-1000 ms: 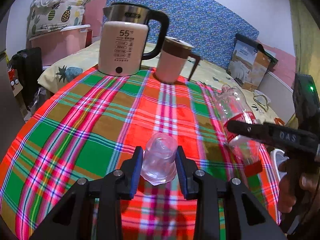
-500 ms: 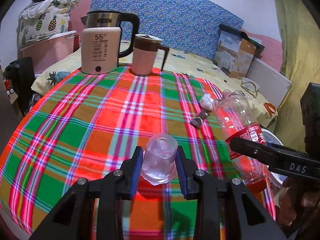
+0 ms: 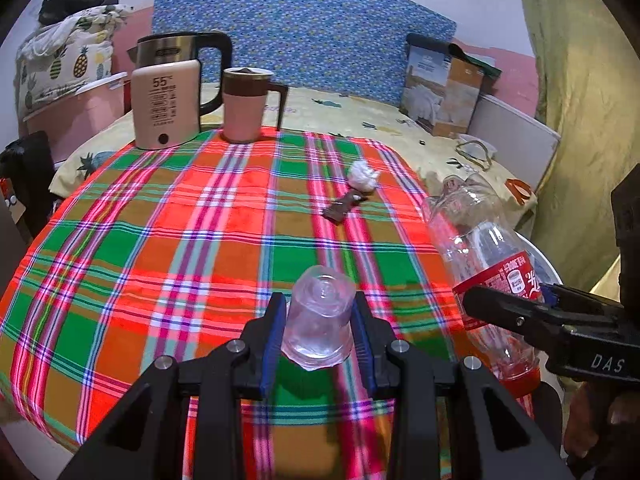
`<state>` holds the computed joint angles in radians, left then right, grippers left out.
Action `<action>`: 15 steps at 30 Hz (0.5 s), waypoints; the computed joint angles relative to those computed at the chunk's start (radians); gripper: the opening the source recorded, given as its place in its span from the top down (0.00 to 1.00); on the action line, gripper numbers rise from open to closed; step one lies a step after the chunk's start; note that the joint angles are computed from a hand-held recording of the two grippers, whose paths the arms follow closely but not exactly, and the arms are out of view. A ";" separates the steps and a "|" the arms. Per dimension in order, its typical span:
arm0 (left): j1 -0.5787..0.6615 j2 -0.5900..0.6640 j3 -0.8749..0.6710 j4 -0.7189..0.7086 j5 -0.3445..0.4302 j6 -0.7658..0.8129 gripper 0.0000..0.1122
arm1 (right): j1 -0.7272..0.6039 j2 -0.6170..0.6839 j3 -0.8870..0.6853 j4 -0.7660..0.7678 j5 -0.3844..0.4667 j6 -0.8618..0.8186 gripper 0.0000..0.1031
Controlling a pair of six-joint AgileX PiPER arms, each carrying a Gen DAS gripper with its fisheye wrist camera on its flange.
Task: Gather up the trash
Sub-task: 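Carry the clear cup and Coca-Cola bottle over the white bin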
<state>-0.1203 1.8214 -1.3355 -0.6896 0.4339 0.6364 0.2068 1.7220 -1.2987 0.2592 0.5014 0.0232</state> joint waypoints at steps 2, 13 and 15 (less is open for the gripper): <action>-0.012 -0.005 0.004 -0.001 0.001 0.002 0.70 | -0.003 -0.018 0.026 -0.001 -0.012 0.001 0.38; -0.065 -0.005 -0.003 0.010 0.008 -0.002 0.70 | -0.046 -0.075 0.112 0.043 -0.046 -0.033 0.38; -0.075 0.000 -0.009 0.018 0.010 -0.011 0.70 | -0.056 -0.080 0.120 0.055 -0.049 -0.042 0.38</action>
<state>-0.1953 1.8213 -1.3446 -0.6715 0.4439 0.6258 0.1507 1.6421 -1.1789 0.3146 0.4521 -0.0187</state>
